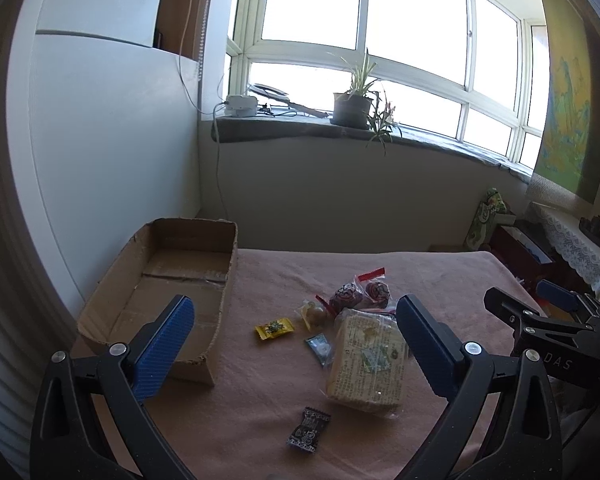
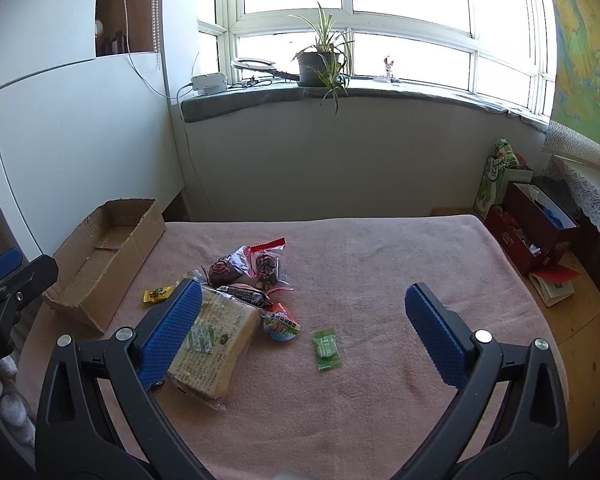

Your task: Organize snacks

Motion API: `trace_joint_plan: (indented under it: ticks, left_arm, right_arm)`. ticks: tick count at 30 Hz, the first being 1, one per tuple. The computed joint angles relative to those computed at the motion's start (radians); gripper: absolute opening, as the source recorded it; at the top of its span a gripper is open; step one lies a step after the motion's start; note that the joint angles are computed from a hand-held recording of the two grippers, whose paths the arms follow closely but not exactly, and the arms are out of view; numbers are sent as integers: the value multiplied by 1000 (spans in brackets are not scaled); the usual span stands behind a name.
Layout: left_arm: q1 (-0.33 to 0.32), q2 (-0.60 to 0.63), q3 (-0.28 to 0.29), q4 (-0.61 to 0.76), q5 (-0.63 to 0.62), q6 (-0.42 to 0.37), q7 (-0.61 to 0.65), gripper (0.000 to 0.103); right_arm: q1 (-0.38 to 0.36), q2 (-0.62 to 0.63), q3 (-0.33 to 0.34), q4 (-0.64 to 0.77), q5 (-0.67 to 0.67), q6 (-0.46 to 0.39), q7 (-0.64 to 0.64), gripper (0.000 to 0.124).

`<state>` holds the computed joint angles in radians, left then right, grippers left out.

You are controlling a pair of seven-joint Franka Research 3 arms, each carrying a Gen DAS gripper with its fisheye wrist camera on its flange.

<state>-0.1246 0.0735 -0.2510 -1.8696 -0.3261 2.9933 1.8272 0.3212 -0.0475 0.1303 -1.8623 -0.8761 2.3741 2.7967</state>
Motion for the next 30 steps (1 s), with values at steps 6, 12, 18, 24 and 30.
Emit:
trace_joint_plan:
  ticks: [6, 12, 18, 24, 30]
  left_arm:
    - [0, -4, 4, -5, 8, 4, -17, 101]
    - [-2, -9, 5, -11, 8, 17, -15, 101]
    - [1, -6, 3, -9, -11, 9, -1, 101]
    - [2, 0, -1, -1, -25, -1, 12, 101]
    - [2, 4, -4, 2, -28, -5, 16, 101]
  right_arm:
    - [-1, -5, 1, -8, 3, 5, -1, 103]
    - [3, -3, 4, -8, 1, 6, 0, 103]
    - [3, 1, 1, -7, 13, 6, -8, 103]
    - [6, 10, -2, 0, 22, 3, -19, 103]
    - [8, 14, -7, 2, 25, 6, -21, 103]
